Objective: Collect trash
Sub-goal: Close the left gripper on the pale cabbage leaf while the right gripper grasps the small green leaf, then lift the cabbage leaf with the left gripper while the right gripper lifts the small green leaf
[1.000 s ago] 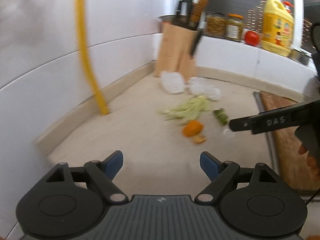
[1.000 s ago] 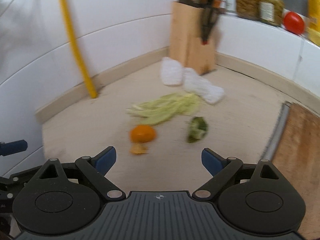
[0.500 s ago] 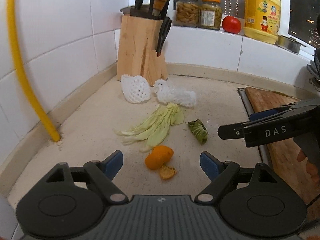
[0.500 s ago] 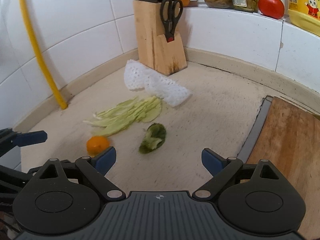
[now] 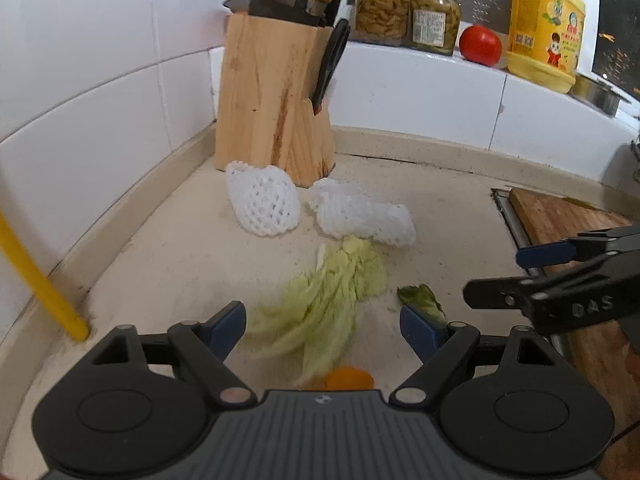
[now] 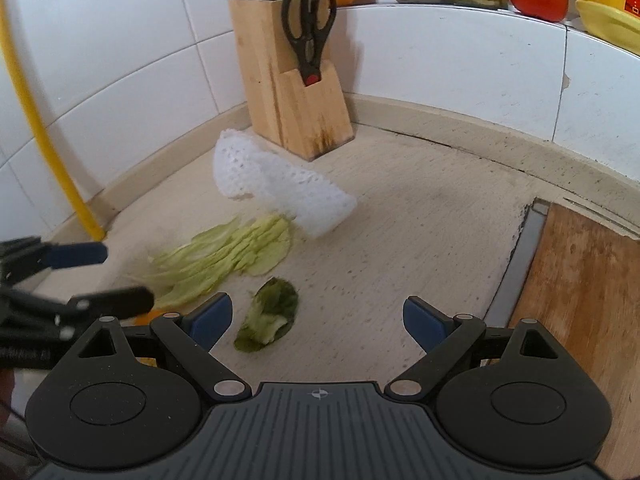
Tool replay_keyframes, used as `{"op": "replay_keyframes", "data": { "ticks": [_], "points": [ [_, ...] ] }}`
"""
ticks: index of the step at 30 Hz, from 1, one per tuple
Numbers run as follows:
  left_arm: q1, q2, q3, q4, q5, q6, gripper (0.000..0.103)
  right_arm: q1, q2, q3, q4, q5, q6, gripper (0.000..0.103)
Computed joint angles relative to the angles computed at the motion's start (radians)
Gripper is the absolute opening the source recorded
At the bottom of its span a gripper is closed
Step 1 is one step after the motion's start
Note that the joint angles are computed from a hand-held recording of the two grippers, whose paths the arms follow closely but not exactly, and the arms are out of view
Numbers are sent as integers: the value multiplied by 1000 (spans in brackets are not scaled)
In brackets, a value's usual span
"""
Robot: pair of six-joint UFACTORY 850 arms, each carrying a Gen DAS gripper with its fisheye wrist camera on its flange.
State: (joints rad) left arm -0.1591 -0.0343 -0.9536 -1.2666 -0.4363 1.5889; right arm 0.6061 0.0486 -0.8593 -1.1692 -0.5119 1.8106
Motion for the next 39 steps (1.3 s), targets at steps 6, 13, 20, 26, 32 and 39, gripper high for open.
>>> {"op": "replay_keyframes", "data": {
  "ticks": [6, 13, 20, 26, 32, 39],
  "points": [
    [-21, -101, -90, 115, -23, -92, 80, -17, -16, -12, 21, 28, -29, 95],
    [-25, -184, -155, 245, -72, -223, 53, -26, -15, -10, 23, 37, -25, 95],
    [-21, -166, -136, 274, -42, -223, 24, -24, -31, -21, 45, 83, -99, 95],
    [9, -153, -138, 284, -77, -278, 11, -36, -89, -66, 156, 137, -275, 63],
    [37, -133, -135, 274, -75, -309, 6, -49, -106, -84, 227, 140, -326, 26],
    [70, -129, -146, 265, -138, -316, 6, -43, -74, -60, 242, 163, -334, 13]
  ]
}}
